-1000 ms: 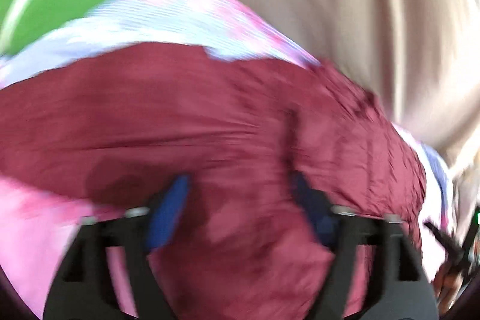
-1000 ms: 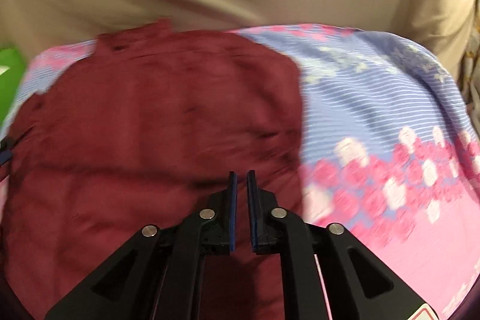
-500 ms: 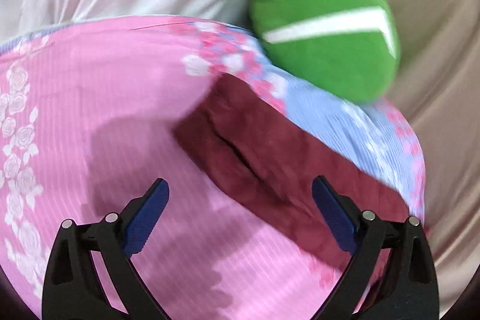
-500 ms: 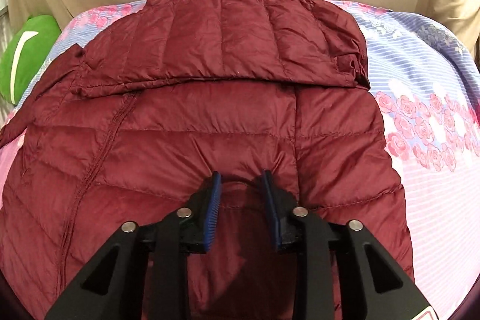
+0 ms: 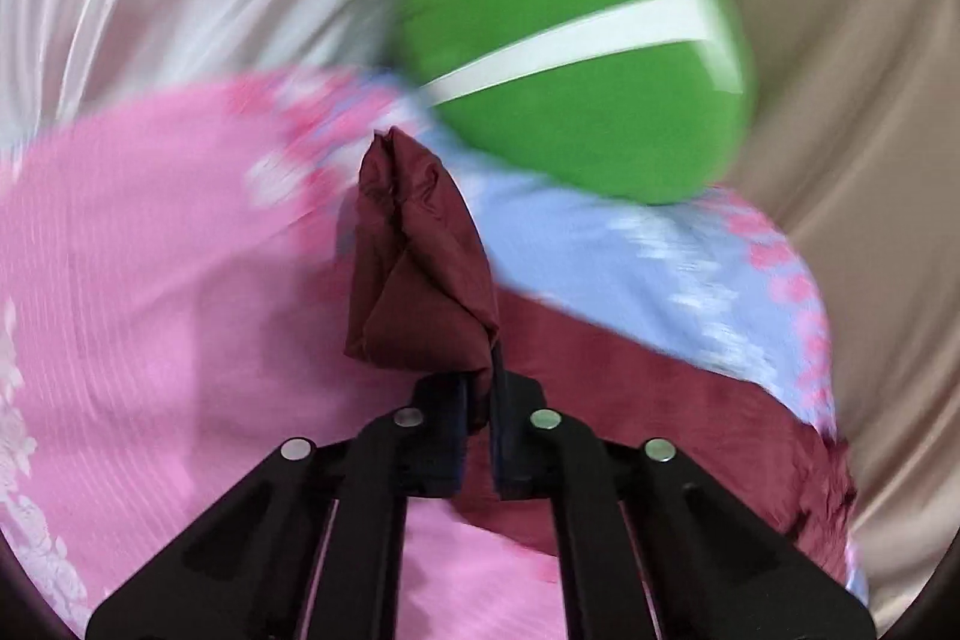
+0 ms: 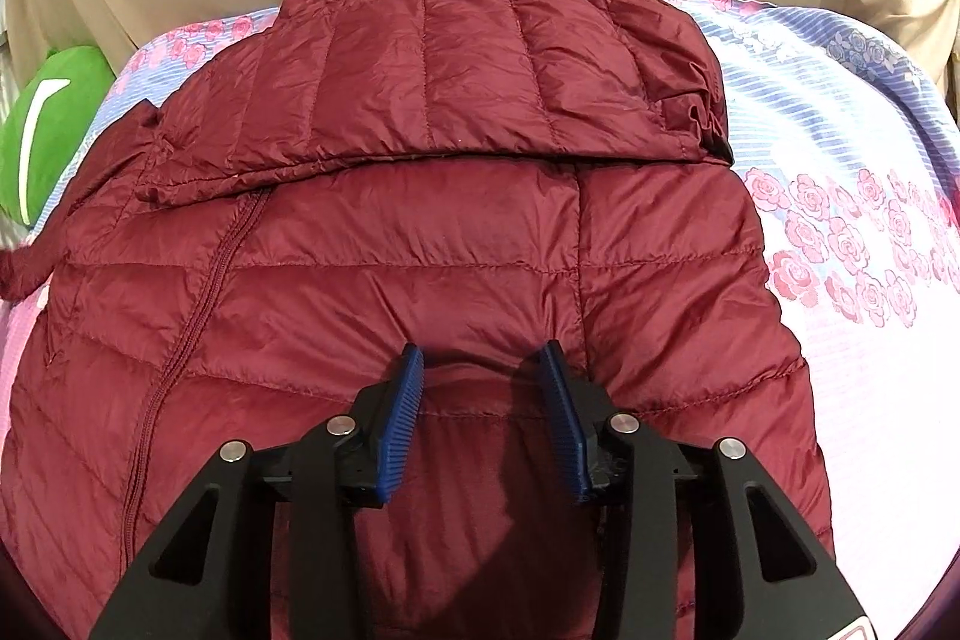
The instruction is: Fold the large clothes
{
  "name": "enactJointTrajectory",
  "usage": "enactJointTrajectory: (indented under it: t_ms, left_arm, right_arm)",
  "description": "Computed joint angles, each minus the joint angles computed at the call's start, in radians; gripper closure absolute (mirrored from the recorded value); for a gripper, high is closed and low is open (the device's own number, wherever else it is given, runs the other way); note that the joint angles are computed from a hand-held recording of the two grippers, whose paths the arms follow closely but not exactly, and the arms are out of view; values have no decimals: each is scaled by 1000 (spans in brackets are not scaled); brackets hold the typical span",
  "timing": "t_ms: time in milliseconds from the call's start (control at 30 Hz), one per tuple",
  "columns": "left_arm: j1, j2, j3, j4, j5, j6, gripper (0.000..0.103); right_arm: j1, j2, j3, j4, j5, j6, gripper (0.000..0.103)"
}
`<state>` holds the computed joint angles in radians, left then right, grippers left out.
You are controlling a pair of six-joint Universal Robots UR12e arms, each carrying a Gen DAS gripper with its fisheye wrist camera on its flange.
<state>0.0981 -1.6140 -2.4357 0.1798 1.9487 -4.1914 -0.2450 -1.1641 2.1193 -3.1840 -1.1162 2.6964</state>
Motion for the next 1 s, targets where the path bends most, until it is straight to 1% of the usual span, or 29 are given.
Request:
enactJointTrajectory:
  t_ms: [67, 100, 133, 200, 233, 300, 367, 433, 500, 567, 600, 633, 767, 833, 900, 933, 967, 1000]
  left_arm:
    - [-73, -10, 72, 10, 44, 100, 101]
    - [-98, -19, 100, 19, 52, 137, 101]
    - [-141, -35, 150, 29, 66, 202, 102]
    - [-203, -70, 229, 44, 69, 299, 102]
    - [-243, -99, 285, 52, 60, 362, 102]
    - [-304, -159, 387, 53, 19, 459, 102]
    - [-348, -214, 469, 32, -19, 518, 102]
    - [-389, -286, 565, -10, -80, 562, 102]
    - [-415, -348, 637, -51, -128, 576, 102]
    - [-442, -429, 721, -120, -174, 581, 102]
    - [-450, -450, 743, -144, -177, 582, 102]
    - [-463, -493, 786, -192, -179, 582, 102]
    - [-469, -576, 856, -300, -214, 539, 102]
    - [-468, -596, 857, -306, -217, 523, 101]
    - [-462, -600, 844, -276, -235, 523, 99]
    - [-455, -592, 827, -253, -261, 517, 98]
    - [-449, -581, 809, -236, -287, 511, 89]
    - [-444, -568, 790, -220, -308, 504, 72]
  right_arm:
    - [1, 0, 1, -4, -4, -2, 61]
    - [1, -1, 2, -5, -4, -1, 61]
    - [0, -2, 2, -4, -1, -2, 60]
    - [-3, -2, 2, -1, 6, 1, 60]
    - [-4, -2, 1, 2, 11, 0, 60]
    - [-5, -3, 2, 1, 15, 3, 59]
    - [-6, -3, 4, -3, 18, 4, 58]
    - [-7, -4, 6, -6, 24, 7, 55]
    - [-11, -5, 7, -7, 36, 11, 54]
    - [-16, -5, 9, -5, 50, 16, 54]
    - [-17, -6, 9, -5, 54, 18, 53]
    - [-19, -6, 9, -2, 60, 20, 53]
    - [-24, -7, 9, 7, 75, 20, 52]
    - [-26, -8, 10, 9, 84, 19, 51]
    - [-28, -8, 11, 10, 91, 17, 48]
    - [-30, -9, 11, 9, 93, 17, 48]
    - [-31, -9, 12, 9, 95, 16, 47]
    - [-32, -10, 13, 6, 97, 18, 47]
